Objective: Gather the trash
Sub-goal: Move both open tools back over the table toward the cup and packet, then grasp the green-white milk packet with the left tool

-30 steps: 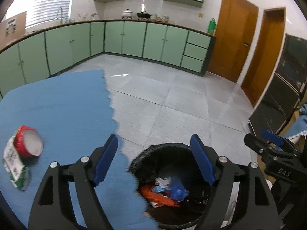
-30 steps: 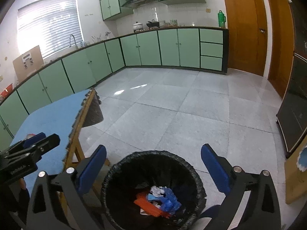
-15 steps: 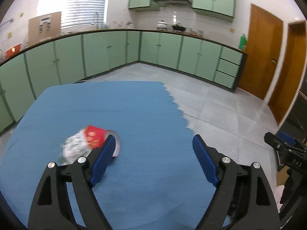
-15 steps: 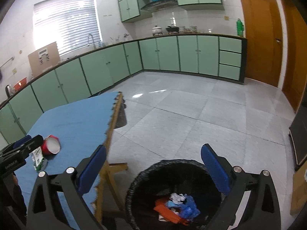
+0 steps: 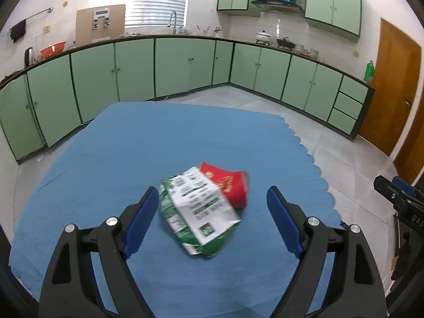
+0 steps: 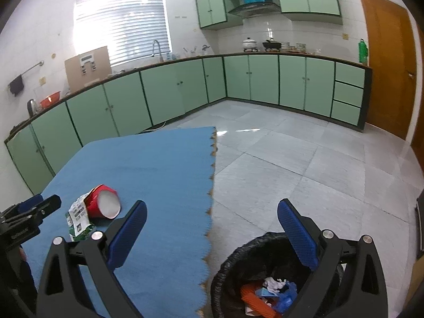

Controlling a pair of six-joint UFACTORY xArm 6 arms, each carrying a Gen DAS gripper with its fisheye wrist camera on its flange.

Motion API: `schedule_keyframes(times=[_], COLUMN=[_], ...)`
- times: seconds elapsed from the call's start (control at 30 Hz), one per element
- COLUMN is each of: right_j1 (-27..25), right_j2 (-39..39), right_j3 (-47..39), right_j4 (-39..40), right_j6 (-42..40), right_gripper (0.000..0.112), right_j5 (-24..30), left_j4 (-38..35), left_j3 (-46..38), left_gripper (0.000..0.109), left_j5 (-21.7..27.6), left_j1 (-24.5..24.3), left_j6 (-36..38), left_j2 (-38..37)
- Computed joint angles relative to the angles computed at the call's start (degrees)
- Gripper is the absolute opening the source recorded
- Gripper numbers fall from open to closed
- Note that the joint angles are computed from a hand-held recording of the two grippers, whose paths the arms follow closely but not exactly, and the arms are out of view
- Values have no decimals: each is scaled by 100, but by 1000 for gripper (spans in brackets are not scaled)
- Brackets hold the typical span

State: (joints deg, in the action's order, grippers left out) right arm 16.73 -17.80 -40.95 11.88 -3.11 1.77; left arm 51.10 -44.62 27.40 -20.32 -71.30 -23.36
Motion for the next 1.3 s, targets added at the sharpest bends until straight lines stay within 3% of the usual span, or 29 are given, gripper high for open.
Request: schedule_keyframes(times=[0.27, 0.5, 0.83, 1.3], right_j1=[170, 188, 142, 168], right_j2=[229, 300, 472, 715], right_j3=[-107, -141, -180, -322], right_j4=[-346, -459, -59, 778], right_j6=[318, 379, 86, -621], right_gripper=[97, 97, 97, 97], right_j5=[-5, 20, 0, 12], left_j4=[-369, -432, -377, -501], left_j3=[358, 290, 27, -591], left_gripper=[81, 84, 84, 87], left_j5=[-140, -203, -121, 692], left_j1=[207, 188, 101, -71], left_j6=[279, 252, 78, 111], left_j2=[-186, 84, 575, 1274])
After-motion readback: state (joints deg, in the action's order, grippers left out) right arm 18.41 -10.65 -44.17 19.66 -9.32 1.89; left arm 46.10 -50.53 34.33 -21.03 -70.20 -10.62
